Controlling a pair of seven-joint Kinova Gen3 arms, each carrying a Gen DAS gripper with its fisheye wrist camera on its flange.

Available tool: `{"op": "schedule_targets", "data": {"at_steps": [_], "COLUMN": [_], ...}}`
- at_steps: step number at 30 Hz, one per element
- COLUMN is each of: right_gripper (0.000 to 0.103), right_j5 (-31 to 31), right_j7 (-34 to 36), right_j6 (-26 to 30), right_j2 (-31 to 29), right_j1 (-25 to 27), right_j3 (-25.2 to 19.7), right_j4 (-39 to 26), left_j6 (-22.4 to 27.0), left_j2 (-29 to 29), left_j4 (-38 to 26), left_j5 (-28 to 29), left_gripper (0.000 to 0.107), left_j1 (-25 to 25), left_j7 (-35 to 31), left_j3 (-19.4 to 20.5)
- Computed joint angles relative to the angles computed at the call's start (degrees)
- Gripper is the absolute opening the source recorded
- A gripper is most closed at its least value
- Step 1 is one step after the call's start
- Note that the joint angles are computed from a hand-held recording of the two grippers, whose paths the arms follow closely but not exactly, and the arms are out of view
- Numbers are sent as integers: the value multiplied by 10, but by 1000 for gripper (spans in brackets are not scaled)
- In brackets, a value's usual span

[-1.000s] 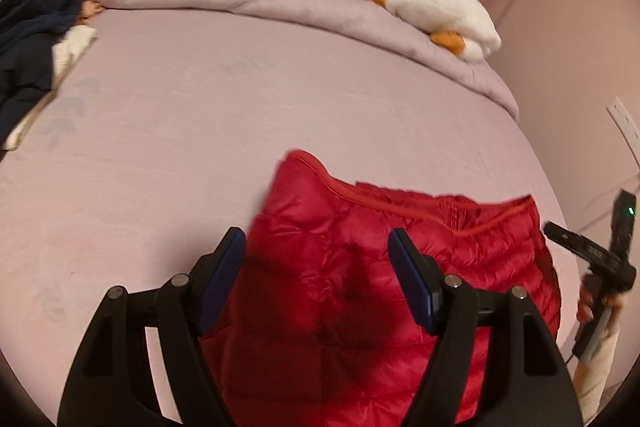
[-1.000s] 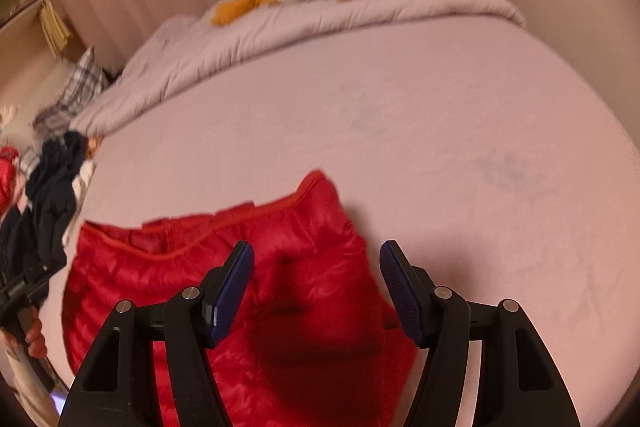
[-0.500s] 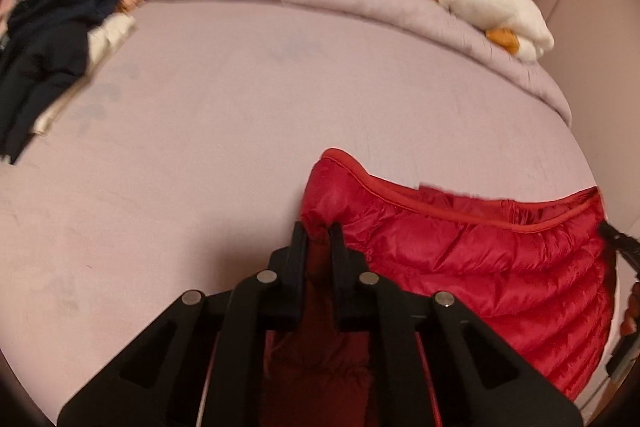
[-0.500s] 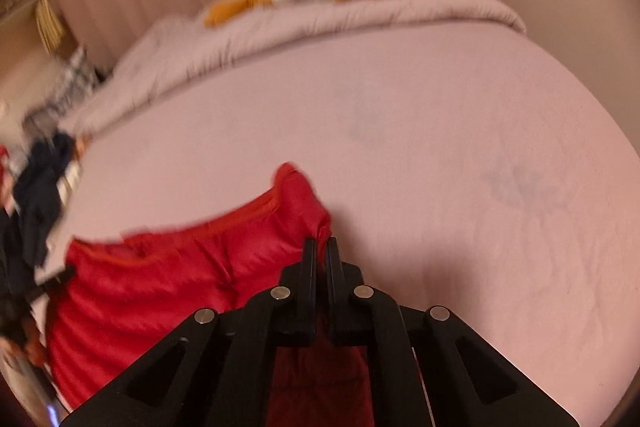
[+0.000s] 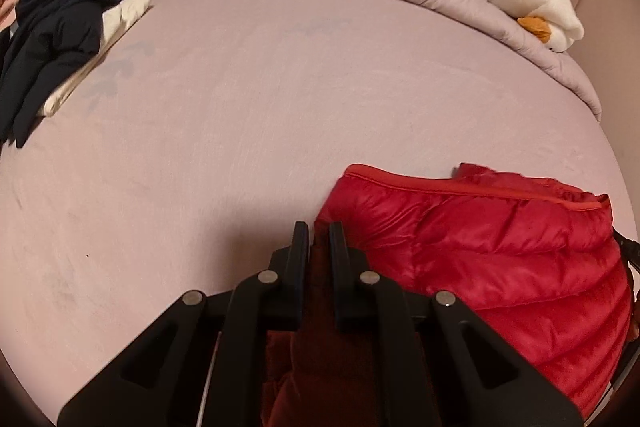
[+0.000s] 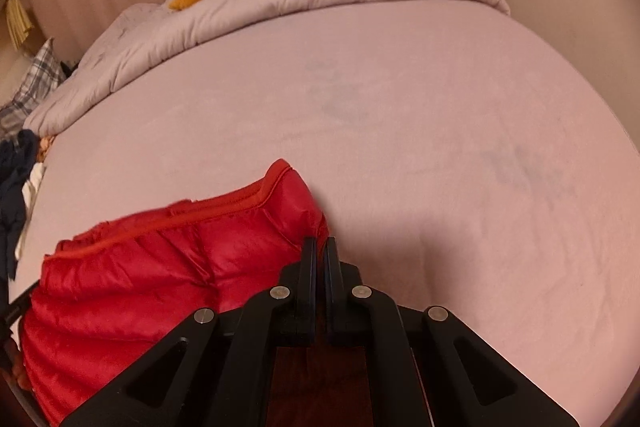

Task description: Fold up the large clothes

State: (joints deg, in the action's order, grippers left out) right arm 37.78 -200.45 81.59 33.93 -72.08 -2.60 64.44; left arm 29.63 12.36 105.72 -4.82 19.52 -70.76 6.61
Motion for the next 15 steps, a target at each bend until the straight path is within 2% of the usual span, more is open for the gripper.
{"op": "schedule_targets", "data": {"at_steps": [5,9,15], "right_gripper": [2,2,2], "right_j5": [-15,-24,-28], "right_j7": [10,8,-19], "right_j6": [-5,-14,3], "right_j2": [3,3,2], "right_j1": [14,20,12], "right_j3": [-3,-1,1], "right_j4": [-2,4,1], "left_j6": [9,5,11], "left_j2": [10,14,3], "left_j4": [-5,0,7], "left_j5": [-48,-49,-60], "left_gripper": [11,14,27], "left_j1": [31,27,32], "left_j7": [46,54,86], "left_j3": [-15,-13,-20]}}
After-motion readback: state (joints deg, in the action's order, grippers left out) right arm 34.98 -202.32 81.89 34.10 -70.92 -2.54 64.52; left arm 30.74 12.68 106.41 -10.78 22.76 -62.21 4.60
